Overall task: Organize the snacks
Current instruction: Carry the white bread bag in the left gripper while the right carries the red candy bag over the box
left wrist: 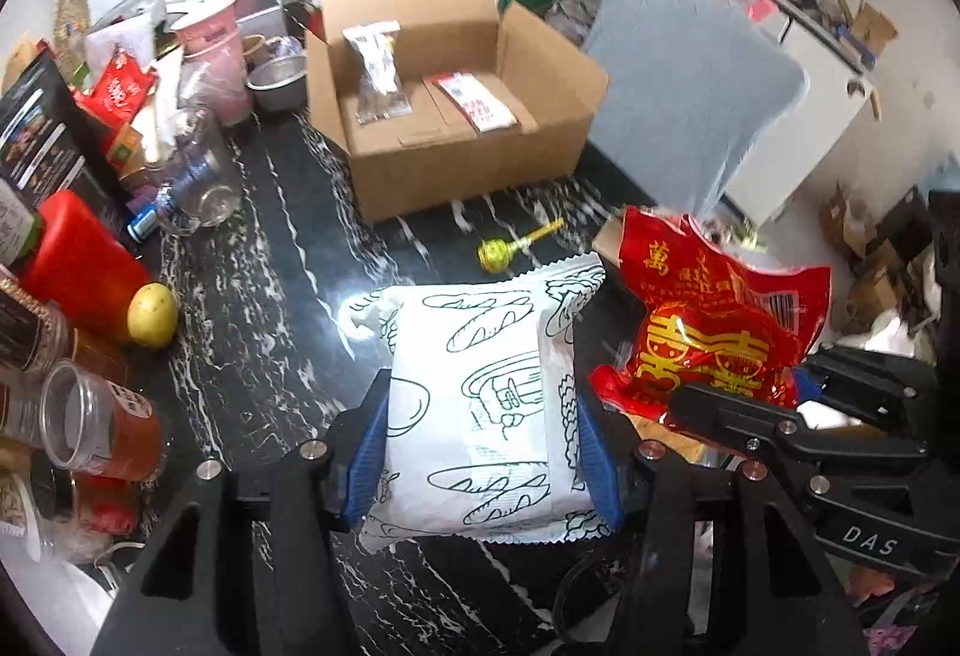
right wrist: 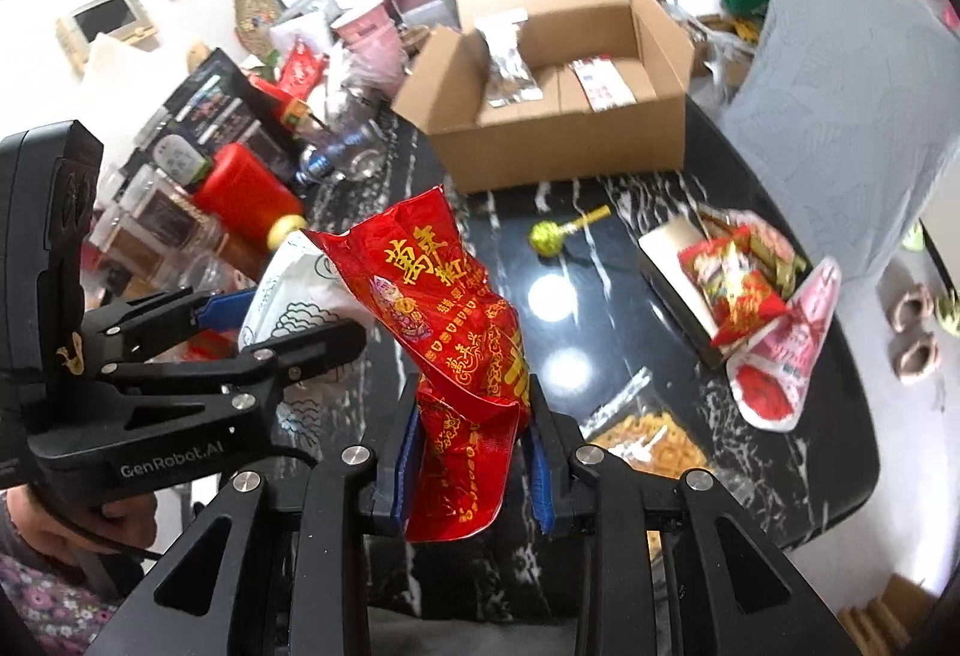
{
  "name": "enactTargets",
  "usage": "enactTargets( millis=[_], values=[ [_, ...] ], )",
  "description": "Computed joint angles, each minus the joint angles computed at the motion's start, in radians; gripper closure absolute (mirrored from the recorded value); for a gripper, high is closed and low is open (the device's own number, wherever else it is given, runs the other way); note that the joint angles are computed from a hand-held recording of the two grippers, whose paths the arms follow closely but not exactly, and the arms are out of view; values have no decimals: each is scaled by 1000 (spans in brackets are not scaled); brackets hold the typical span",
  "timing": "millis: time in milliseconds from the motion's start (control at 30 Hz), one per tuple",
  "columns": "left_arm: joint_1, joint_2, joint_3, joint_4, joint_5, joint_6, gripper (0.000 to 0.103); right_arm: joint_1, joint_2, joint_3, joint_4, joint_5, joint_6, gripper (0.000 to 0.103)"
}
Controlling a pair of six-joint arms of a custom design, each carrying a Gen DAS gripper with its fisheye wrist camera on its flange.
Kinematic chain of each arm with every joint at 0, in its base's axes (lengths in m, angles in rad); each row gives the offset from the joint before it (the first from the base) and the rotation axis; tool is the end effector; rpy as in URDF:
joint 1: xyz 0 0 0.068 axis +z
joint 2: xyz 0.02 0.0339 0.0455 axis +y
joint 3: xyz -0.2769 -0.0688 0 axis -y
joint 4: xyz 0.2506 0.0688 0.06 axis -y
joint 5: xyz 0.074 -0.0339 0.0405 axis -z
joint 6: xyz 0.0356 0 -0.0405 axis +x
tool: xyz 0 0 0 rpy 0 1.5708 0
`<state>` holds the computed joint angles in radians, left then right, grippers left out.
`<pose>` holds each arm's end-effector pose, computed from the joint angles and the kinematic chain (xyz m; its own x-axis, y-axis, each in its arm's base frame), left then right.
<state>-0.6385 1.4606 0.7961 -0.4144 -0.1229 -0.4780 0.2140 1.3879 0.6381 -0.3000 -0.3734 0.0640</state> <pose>0.2238 -0.1607 0.1850 -0.8792 0.0840 -0.4691 0.1583 0.9799 -0.1213 0.2389 0.0652 0.1660 -0.8698 -0.1281 -0.4765 -0.3202 0.8813 0.3476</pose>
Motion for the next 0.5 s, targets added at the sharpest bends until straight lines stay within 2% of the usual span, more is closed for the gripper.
enactTargets(
  millis=[300, 500],
  values=[
    [38, -98, 39, -51, -12, 16, 48, 21, -31, 96, -75, -35, -17, 74],
    [81, -74, 118, -56, -3, 43, 48, 10, 21, 194, -107, -70, -27, 74]
  ],
)
